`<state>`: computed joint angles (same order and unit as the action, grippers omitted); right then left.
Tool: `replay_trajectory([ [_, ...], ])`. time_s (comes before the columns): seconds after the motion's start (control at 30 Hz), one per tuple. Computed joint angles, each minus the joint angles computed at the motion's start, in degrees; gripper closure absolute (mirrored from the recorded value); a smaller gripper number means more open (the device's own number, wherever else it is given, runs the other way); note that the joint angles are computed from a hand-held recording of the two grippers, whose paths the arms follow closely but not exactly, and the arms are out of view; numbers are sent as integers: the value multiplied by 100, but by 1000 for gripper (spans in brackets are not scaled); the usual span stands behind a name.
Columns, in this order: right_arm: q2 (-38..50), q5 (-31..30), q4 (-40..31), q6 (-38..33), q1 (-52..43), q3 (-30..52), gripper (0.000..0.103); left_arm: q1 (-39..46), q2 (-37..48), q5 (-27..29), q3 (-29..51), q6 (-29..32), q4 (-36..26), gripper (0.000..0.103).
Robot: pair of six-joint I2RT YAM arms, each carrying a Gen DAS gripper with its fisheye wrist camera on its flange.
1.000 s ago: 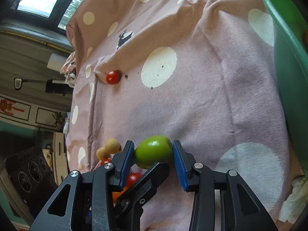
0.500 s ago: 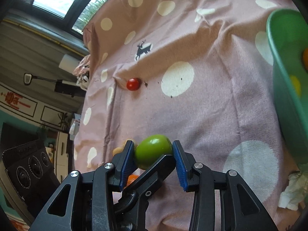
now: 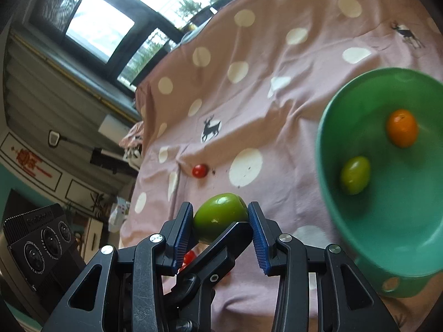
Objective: Organize fruits
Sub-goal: 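Carry the green mango to the green bowl and lower it inside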
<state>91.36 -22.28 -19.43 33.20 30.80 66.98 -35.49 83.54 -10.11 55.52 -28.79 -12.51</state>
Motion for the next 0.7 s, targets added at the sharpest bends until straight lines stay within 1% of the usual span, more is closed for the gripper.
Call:
replay_trajectory([
  [0.17,-352,28,150,105,-386,-307,60,-236,467,5,500,168,51,64],
  [0.43,-758,214,187,199,-888,-684,60,-467,1202,261,1218,357,111,65],
  [0.53,-826,222,203,209,-1065,-783,60,-534,1404,297,1407,386,102,65],
  [0.7,-902,211,145,213,-1291,-886,60,-543,1693,519,1658,418,100,65],
])
